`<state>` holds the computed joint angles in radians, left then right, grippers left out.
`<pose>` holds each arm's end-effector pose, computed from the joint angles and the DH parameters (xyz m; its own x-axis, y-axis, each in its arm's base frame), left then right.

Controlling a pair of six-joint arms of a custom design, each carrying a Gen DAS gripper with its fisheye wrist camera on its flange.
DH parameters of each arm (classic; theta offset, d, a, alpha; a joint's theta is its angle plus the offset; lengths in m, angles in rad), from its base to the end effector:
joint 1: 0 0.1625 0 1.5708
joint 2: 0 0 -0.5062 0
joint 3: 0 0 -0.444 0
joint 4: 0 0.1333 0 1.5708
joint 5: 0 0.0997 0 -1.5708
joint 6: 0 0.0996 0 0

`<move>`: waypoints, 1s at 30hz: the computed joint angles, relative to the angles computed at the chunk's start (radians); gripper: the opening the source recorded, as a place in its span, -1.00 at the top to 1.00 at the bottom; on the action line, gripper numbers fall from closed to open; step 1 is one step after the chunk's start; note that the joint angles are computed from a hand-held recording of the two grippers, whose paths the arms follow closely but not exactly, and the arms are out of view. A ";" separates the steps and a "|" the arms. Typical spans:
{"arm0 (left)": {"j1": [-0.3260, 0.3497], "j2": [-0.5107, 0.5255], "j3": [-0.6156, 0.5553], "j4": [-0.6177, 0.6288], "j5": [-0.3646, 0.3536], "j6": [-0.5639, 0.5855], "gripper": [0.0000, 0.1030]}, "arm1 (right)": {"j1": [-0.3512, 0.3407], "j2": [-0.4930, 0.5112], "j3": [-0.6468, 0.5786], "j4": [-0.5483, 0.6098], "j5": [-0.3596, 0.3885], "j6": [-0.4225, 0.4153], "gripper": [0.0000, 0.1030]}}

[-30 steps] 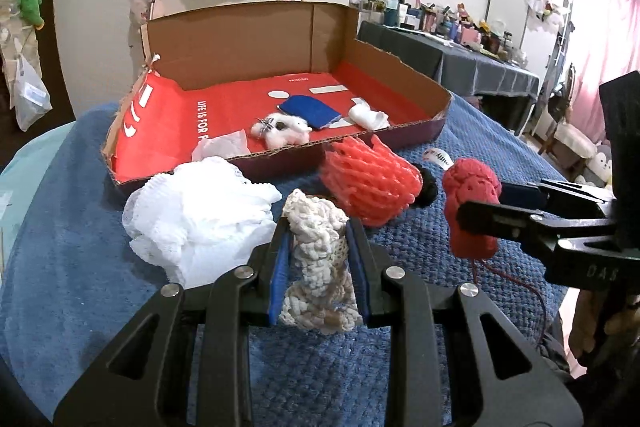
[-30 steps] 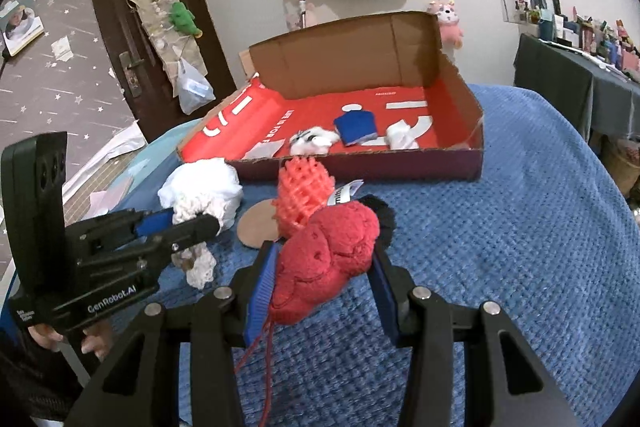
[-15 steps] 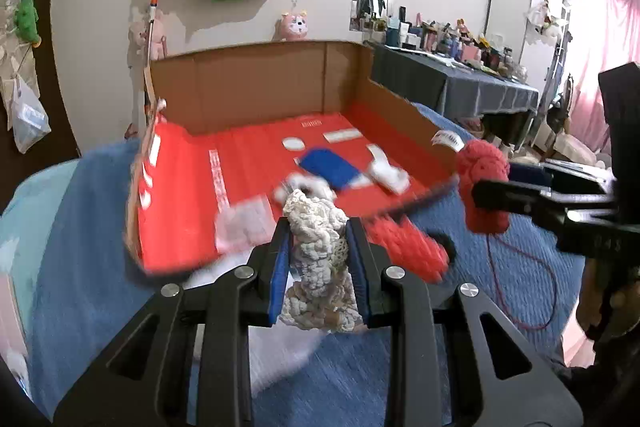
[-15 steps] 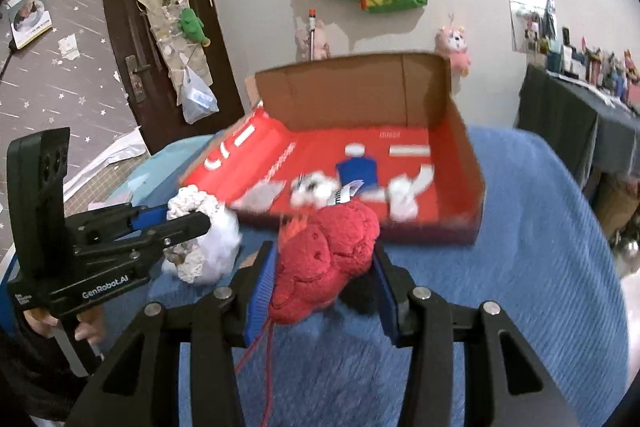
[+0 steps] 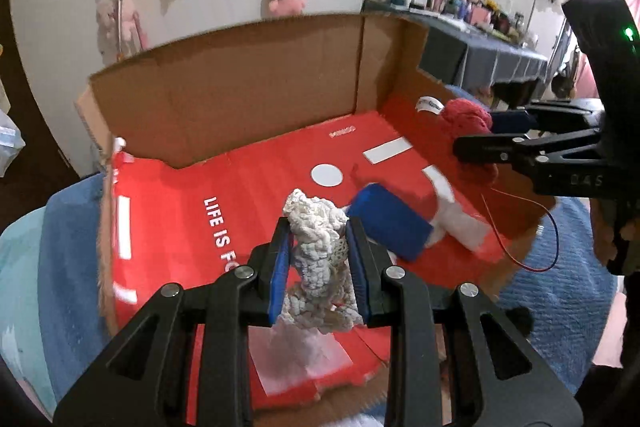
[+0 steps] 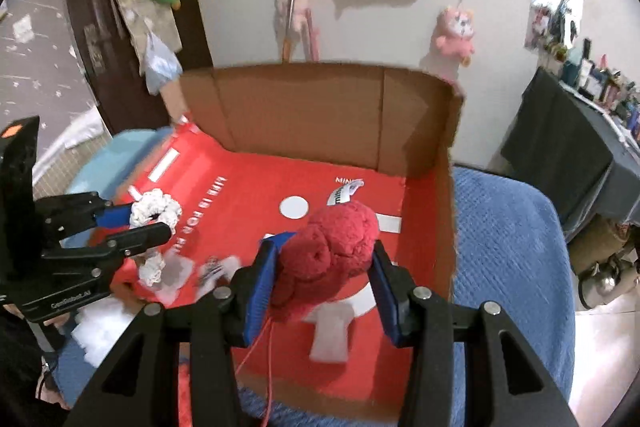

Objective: Organize soft objects
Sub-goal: 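Carry the yarn ball and rope toy into the box and open both tools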

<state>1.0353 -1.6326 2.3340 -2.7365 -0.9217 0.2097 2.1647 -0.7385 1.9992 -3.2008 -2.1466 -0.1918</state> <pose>-0.0543 -0.4708 0.3549 -0.7102 0.3300 -0.6218 0.6176 0.7160 -0.3255 0.4197 -0.4803 0.0385 -0.6909 -0.4482 0.5673 -0.6658 0.7003 -0.2575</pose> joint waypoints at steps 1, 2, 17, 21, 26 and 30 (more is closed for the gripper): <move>0.016 0.015 -0.018 0.026 -0.016 -0.009 0.50 | -0.006 0.010 -0.021 0.030 -0.011 0.005 0.06; 0.027 0.029 -0.032 0.043 -0.021 -0.017 0.50 | -0.011 0.018 -0.039 0.058 -0.021 0.008 0.06; 0.111 0.158 -0.143 0.103 -0.011 -0.062 0.50 | -0.036 0.141 -0.250 0.349 -0.163 0.026 0.04; 0.121 0.163 -0.156 0.137 -0.028 -0.083 0.50 | -0.050 0.144 -0.264 0.399 -0.158 0.050 0.03; 0.113 0.171 -0.149 0.132 -0.005 -0.067 0.50 | -0.064 0.138 -0.258 0.439 -0.150 0.076 0.01; 0.117 0.177 -0.156 0.146 -0.010 -0.082 0.49 | -0.069 0.132 -0.253 0.447 -0.149 0.083 0.00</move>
<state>1.1525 -1.4557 2.1785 -2.5903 -0.9318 0.1274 2.0960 -0.6063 1.7463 -2.7538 -2.2954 -0.1086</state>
